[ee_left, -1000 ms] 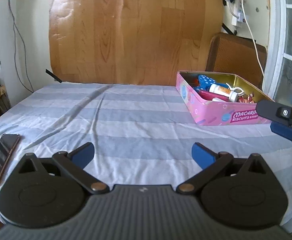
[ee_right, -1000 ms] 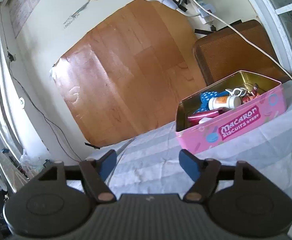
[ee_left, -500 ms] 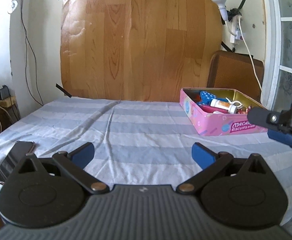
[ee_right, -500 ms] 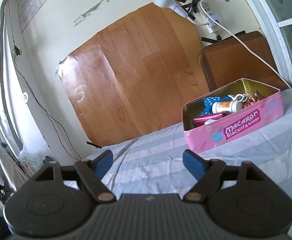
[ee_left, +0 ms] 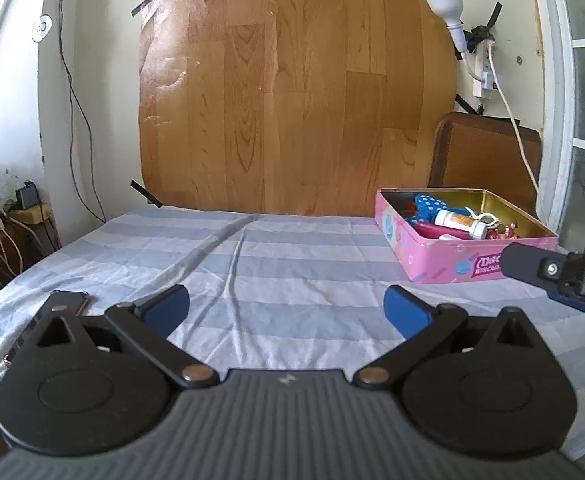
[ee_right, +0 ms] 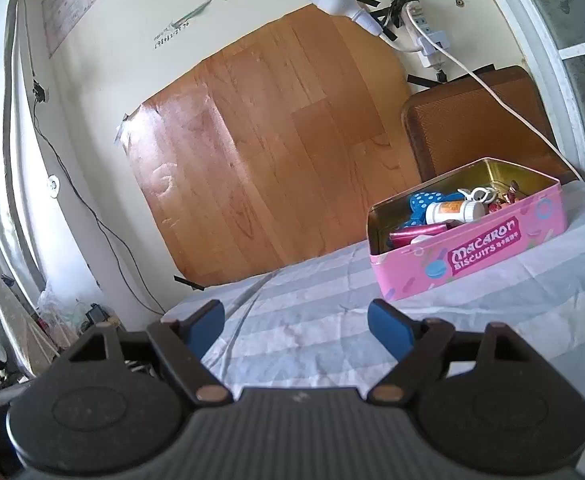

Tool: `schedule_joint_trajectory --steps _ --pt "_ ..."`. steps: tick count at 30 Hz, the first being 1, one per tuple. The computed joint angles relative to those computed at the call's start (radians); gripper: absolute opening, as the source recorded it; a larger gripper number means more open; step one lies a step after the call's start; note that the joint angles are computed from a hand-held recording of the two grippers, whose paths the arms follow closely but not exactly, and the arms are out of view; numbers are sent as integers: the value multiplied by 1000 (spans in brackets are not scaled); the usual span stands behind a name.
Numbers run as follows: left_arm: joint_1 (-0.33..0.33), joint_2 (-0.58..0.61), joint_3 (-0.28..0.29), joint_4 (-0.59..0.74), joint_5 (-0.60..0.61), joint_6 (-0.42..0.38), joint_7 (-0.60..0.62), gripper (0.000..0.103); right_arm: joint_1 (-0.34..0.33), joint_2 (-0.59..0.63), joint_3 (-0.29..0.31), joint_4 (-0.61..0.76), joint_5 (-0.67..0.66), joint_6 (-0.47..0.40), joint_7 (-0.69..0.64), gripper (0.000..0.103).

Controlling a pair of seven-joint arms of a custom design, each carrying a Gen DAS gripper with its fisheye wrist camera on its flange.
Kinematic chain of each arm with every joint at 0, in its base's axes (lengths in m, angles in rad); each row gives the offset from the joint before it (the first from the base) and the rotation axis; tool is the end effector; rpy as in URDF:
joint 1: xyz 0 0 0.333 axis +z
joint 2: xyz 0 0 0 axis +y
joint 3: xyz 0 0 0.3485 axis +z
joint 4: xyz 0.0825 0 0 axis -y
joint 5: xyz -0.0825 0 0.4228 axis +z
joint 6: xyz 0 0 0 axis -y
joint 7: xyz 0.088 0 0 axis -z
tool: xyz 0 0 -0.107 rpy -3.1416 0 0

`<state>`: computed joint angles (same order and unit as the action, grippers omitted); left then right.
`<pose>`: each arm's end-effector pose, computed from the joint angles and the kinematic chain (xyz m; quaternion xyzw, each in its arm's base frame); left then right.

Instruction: Organize rigid objects

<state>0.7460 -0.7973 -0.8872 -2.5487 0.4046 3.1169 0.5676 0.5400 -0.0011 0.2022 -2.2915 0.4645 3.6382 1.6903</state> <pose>0.4388 -0.1651 0.5444 -0.6477 0.4999 -0.3346 0.4676 0.4584 0.3425 0.5169 -0.5732 0.5486 -0.1728 0.5836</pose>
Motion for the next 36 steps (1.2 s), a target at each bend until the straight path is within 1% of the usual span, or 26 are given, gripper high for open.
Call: schedule_joint_trajectory --steps 3,5,6,8,9,11,15,17,22,26,32,36 --pt "10 -17 -6 -5 0 8 -8 103 -2 3 -3 0 -2 0 6 82" --pt "8 -18 1 -7 0 13 0 103 -4 1 -4 -4 -8 -2 17 82" --pt "-4 -3 13 -5 3 10 15 103 -2 0 -2 -3 9 0 1 82" --pt "-55 49 55 5 8 -16 54 103 0 -5 0 -7 22 6 -13 83" --pt "-65 61 64 7 10 -22 58 103 0 -7 1 -11 27 11 -19 83" --pt "-67 63 57 11 19 -44 49 103 4 -9 8 -13 70 23 -61 84" --pt "-126 111 99 23 44 -87 51 103 16 -2 19 -4 161 42 -157 88" --pt "-129 107 100 26 66 -99 28 103 25 4 21 5 204 49 -199 88" --pt "-126 101 92 39 129 -144 -28 103 32 0 17 -1 222 51 -203 88" --pt "-146 117 102 53 178 -167 -58 103 29 -3 14 -11 212 59 -189 88" --pt "-104 85 61 68 283 -203 -145 103 26 -9 15 -20 207 62 -175 88" --pt "-148 117 95 78 315 -231 -166 103 23 -10 15 -25 198 66 -162 88"
